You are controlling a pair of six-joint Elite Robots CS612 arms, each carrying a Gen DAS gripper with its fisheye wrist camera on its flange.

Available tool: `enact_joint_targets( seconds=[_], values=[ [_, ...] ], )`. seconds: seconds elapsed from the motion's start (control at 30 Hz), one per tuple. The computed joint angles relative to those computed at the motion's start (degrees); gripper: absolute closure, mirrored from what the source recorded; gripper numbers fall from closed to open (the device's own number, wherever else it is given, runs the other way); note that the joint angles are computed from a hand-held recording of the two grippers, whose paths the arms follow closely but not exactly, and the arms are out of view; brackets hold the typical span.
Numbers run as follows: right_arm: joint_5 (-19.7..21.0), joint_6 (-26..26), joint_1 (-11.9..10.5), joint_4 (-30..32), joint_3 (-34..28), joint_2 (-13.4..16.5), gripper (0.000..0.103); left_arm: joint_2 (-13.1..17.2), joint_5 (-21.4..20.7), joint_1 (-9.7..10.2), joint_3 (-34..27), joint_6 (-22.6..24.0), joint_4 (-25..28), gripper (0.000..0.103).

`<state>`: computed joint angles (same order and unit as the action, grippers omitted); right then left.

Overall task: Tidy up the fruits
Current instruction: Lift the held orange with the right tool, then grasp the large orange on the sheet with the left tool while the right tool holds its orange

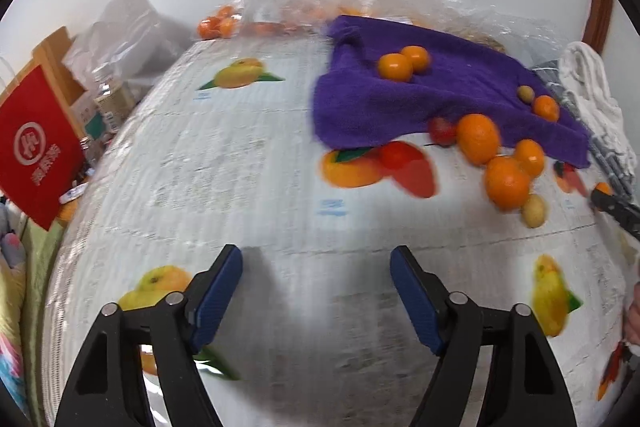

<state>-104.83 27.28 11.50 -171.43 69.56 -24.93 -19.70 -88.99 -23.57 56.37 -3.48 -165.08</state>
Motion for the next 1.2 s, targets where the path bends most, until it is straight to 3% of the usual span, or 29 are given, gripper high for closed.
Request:
enact_joint_targets(
  seconds=[0.17,0.37,0.6,0.73,0.83,0.93,1.2],
  values=[
    [-0.35,-0.5,0.01,-0.93,-0.09,0.15,0.073,0.31,-6.29,-0.97,-2.17,0.14,0.58,0.03],
    [-1.14,-1.02,-0.02,-1.2,-0.08,0.29,0.073,1.5,-10.57,-2.25,-5.69,-0.28,2.35,0.03],
    [0.13,-1.04,-0.2,-1.99,0.07,0.42,0.073,3.71,-10.12,-3.11,-10.44,-3.04,7.5,0.03],
    [1.75,-0.81,-0.6,-1.83,0.21,0.36,0.073,4.66,-8.79,-3.35,-12.21,-3.69,10.63,0.04],
    [2.53,-1.16,-0.76,-1.76,0.14,0.42,0.073,4.82,-8.53,-3.36,-12.28,-4.28,9.99,0.047],
    [2.4,-1.71,-0.68,-1.61,-0.09,0.53,0.073,5.06,-11.71,-2.99,-12.77,-3.98,10.13,0.064],
    [2.92,-1.61,-0.8,-3.09,0.48,0.41,0.073,3.47,-11.48,-2.69,-9.92,-4.53,7.91,0.064]
  ],
)
